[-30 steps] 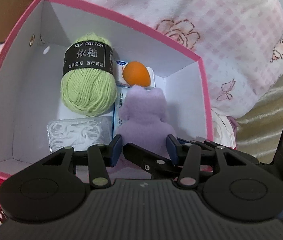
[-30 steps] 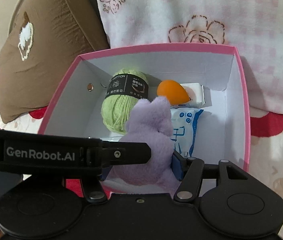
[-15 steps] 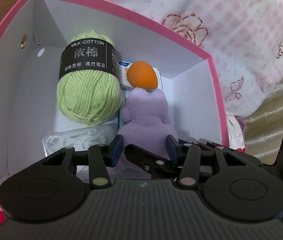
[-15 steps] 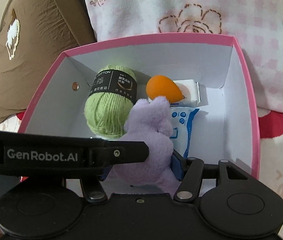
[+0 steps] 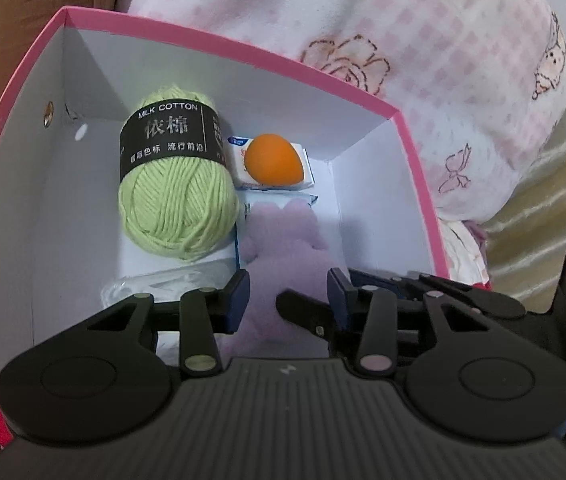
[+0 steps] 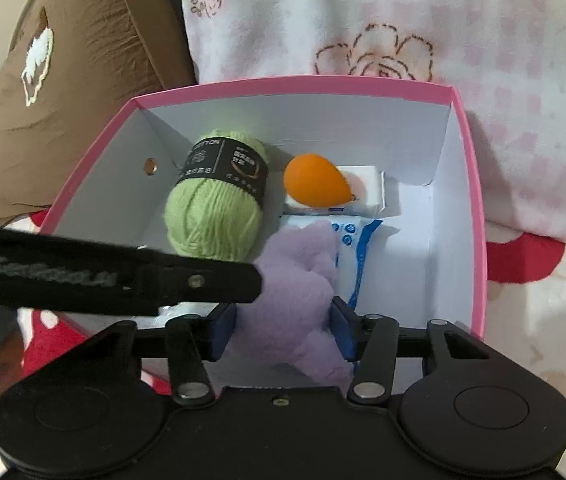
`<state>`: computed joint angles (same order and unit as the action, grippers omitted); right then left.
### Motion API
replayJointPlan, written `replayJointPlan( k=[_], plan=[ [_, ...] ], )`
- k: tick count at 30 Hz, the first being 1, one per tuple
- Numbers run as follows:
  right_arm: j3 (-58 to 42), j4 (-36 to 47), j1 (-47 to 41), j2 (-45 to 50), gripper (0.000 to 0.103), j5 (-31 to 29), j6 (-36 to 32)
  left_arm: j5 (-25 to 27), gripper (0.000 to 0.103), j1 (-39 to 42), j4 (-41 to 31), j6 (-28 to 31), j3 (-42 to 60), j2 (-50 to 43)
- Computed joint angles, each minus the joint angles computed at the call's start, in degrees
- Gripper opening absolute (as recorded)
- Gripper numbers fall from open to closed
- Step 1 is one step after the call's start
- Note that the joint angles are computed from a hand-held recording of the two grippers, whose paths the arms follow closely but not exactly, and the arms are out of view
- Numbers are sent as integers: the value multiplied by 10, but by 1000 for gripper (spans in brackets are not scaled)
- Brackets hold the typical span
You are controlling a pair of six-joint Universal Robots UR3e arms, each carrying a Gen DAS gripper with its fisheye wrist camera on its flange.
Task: Organize objects
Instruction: 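Lower the lilac plush toy into the pink box and open the left tool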
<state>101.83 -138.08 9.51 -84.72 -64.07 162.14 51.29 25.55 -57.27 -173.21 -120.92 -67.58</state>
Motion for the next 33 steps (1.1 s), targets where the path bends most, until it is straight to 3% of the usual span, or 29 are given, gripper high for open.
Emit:
replayJointPlan(
  k=[6, 13, 17, 24, 29, 33],
  plan=[
    [17, -73, -1, 23, 54, 10, 19, 2, 40, -11, 53, -33, 1, -38],
    [31, -78, -14, 19, 56, 34, 7, 31, 38, -39, 102, -55, -5, -63],
    [24, -6, -13, -30, 57, 12, -6, 106, 38, -78, 104, -63, 6, -61],
    [114, 16, -61, -182, 64, 38, -40, 73, 38, -30, 49, -51, -7, 18],
    [126, 129, -119, -282, 65, 88, -108, 26, 38, 24, -84, 2, 18, 113],
    [119, 230, -165, -351, 65, 117, -164, 68, 38, 16, -157, 23, 60, 163]
  ],
)
